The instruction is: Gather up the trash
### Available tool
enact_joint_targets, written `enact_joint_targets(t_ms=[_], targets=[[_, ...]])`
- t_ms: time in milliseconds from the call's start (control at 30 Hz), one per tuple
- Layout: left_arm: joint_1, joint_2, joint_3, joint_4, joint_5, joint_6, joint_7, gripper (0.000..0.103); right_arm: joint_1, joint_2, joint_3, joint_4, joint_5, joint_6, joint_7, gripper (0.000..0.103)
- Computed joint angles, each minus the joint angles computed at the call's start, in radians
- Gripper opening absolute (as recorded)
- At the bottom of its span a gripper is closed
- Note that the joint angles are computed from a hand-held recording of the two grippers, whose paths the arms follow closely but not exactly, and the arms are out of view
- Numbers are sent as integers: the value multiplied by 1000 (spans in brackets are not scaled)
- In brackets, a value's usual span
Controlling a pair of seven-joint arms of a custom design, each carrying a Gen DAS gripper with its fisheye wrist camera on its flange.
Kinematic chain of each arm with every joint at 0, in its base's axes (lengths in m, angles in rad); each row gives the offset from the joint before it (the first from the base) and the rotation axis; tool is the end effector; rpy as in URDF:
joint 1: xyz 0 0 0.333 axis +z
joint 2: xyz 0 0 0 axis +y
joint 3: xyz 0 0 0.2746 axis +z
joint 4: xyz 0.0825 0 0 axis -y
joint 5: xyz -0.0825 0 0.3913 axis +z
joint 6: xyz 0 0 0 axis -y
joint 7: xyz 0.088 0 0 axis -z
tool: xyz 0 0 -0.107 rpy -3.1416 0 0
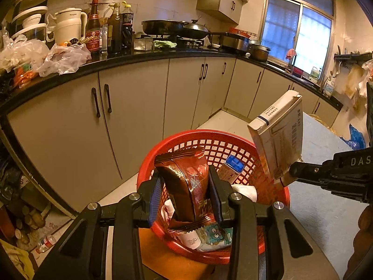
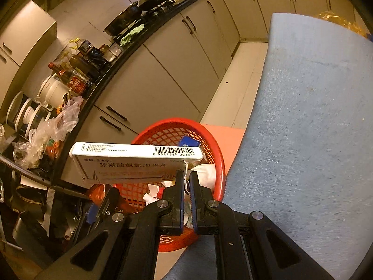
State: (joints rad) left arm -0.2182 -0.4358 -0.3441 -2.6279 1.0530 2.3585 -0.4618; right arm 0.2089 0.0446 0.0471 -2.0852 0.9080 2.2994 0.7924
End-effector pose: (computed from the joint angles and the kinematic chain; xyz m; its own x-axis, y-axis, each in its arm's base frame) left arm 0.3778 -0.2140 0.3620 0.6186 -0.7744 0.1326 -0.4158 -0.4660 -0.7810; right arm 0.5562 0.1628 0.3824 0.4932 -0.7036 -0.5115 -0.8548 -0.2830 -0.4350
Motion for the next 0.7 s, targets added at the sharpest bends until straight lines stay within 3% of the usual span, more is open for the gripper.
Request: enact_joint_targets(t_ms=[133,367,533,633,700], targets=[[9,15,2,9,17,8,-7,36,-2,10,-1,9,-6,-20,-13,8],[7,37,-4,32,38,-8,-14,64,1,-22,0,-24,17,26,-99,11],[-6,39,-5,44,35,-27,-12,66,-3,-47,-10,-40,45,42,-141,13],[-14,31,-8,44,31,-39,-10,66,-7,-64,-18,-57,52,63,-173,22],[-20,27,-15,49,26,-58,-10,67,-8,-83,-21,-81,66,98,-209,35]])
